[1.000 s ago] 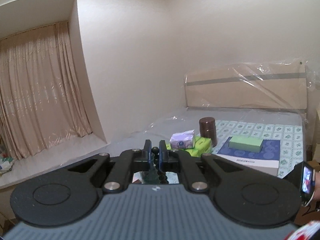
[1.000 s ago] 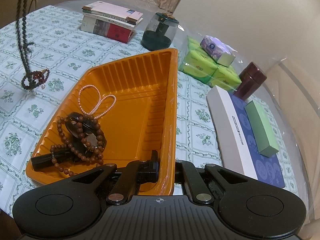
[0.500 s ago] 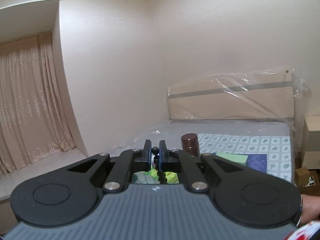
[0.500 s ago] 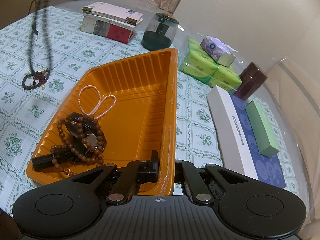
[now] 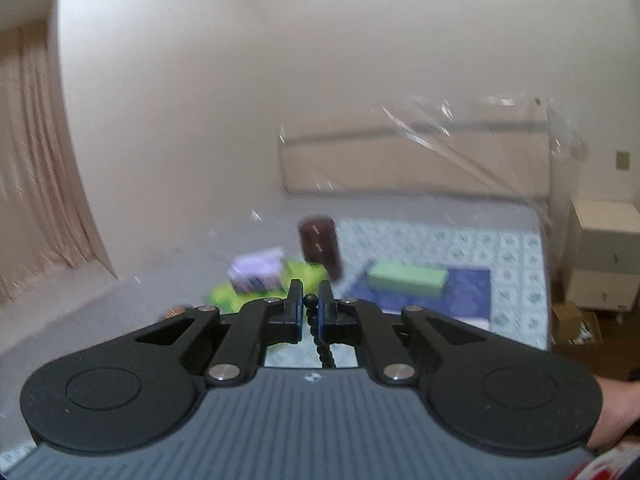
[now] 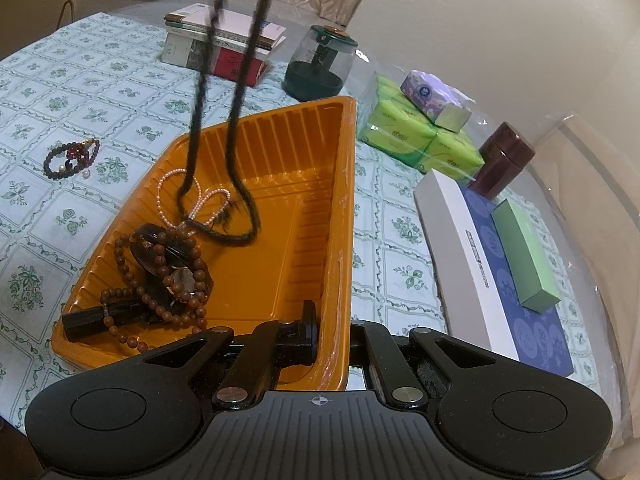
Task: Organize jewelry
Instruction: 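Lower the dark bead strands into the tray and open the left gripper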
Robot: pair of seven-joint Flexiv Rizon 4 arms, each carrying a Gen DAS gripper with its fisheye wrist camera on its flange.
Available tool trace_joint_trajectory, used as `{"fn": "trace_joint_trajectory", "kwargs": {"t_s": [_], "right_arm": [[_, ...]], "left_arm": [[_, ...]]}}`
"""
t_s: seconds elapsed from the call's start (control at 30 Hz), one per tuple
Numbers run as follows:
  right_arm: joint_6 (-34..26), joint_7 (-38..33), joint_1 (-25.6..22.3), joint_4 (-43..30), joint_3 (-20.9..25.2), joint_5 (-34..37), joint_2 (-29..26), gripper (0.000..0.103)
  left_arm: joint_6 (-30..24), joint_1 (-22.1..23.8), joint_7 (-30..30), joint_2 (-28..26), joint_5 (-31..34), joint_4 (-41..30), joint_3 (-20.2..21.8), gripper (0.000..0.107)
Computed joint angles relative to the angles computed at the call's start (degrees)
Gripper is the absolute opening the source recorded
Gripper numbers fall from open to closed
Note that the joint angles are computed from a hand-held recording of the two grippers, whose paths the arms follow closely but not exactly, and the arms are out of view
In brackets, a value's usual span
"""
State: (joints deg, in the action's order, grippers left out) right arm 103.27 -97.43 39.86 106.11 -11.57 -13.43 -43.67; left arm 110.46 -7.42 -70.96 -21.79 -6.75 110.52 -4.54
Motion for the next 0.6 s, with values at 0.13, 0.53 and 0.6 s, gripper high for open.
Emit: {"fn": "trace_joint_trajectory", "kwargs": {"t_s": [0.13, 0.53, 0.6], "right_arm": [[-0.06, -0.08, -0.55, -0.22, 0.50, -0.17, -0.10, 0.003], [-0.24, -0.05, -1.12, -0.39, 0.94, -0.58, -0.17, 0.003], [-0.20, -0.05, -1.16, -0.39, 0.98, -0.59, -0.18, 0.003]], "left_arm": [[-3.96, 2.07, -0.15, -3.18, 0.67, -1.41, -3.15, 0.006], [-9.13, 2.12, 0.45, -6.77, -0.85, -1.92, -3.16, 0.006], [-9.76, 2.39, 0.31, -6.90, -1.20, -1.88, -3.36, 0.006]]}}
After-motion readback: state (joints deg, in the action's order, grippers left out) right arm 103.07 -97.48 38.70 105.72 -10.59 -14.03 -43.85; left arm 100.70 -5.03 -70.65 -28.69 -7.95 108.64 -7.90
